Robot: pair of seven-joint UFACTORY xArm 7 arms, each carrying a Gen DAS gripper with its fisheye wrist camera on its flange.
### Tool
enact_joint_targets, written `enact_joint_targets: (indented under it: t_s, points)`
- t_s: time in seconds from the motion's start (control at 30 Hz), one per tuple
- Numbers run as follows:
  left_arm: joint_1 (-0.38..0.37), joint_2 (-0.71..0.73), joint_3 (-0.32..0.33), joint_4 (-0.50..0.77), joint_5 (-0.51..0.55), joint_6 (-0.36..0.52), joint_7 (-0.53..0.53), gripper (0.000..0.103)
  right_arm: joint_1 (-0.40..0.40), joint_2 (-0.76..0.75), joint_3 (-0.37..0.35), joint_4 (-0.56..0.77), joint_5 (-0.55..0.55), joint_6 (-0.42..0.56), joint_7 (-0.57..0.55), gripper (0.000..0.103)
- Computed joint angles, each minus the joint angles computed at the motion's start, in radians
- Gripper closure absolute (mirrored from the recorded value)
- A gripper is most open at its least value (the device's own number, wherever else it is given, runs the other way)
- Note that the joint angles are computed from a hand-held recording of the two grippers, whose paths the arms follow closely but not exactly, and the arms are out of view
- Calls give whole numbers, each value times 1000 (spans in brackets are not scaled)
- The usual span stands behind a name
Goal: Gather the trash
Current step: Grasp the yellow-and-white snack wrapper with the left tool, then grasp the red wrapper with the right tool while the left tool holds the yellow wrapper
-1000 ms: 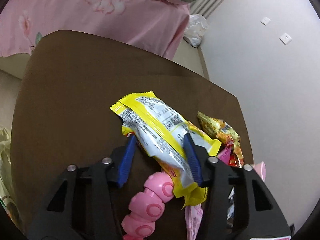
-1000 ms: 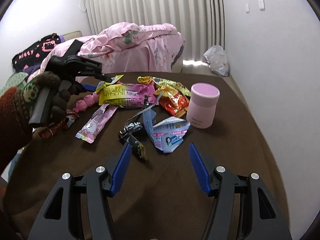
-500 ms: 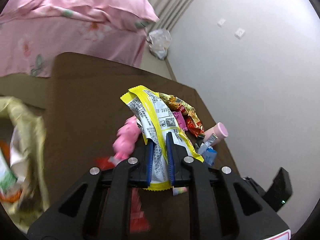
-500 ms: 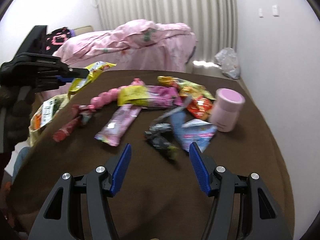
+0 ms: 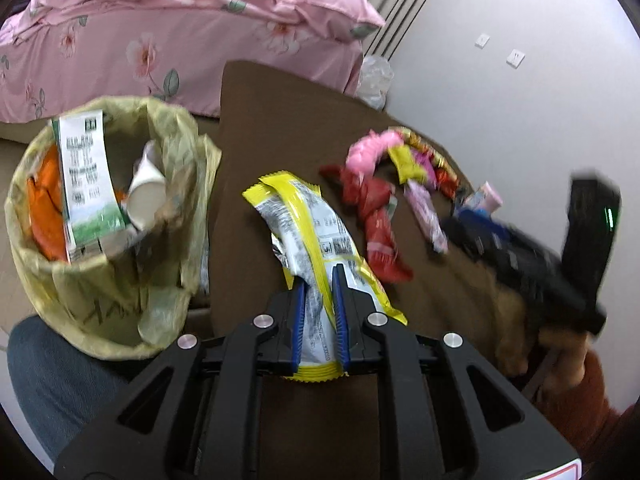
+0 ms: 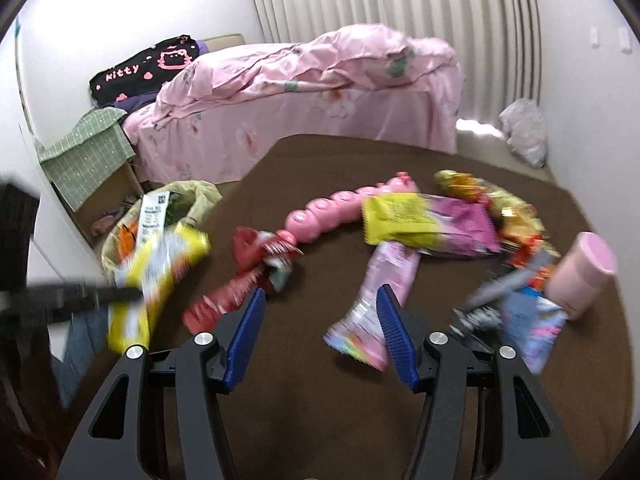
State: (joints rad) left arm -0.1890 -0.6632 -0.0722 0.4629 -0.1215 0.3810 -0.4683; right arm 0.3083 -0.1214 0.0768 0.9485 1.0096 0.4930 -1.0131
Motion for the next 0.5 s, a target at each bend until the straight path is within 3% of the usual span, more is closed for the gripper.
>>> enact_joint_targets:
  t_s: [0.1, 0.27, 0.37, 0.5]
  points:
    - [-2, -13, -9, -13, 9, 4, 4, 89, 4, 56, 19, 64, -35, 22, 43, 51]
    - [-12, -24, -9, -16, 15, 8, 16, 83, 19, 137, 73, 121, -213, -29, 140, 51]
    - [-14, -28, -14, -18, 18, 11, 16, 78, 5, 153, 82, 135, -190, 2, 137, 51]
    - [-19, -27, -12, -17, 18, 13, 18, 75, -2, 123, 84, 98, -201, -37, 127, 55]
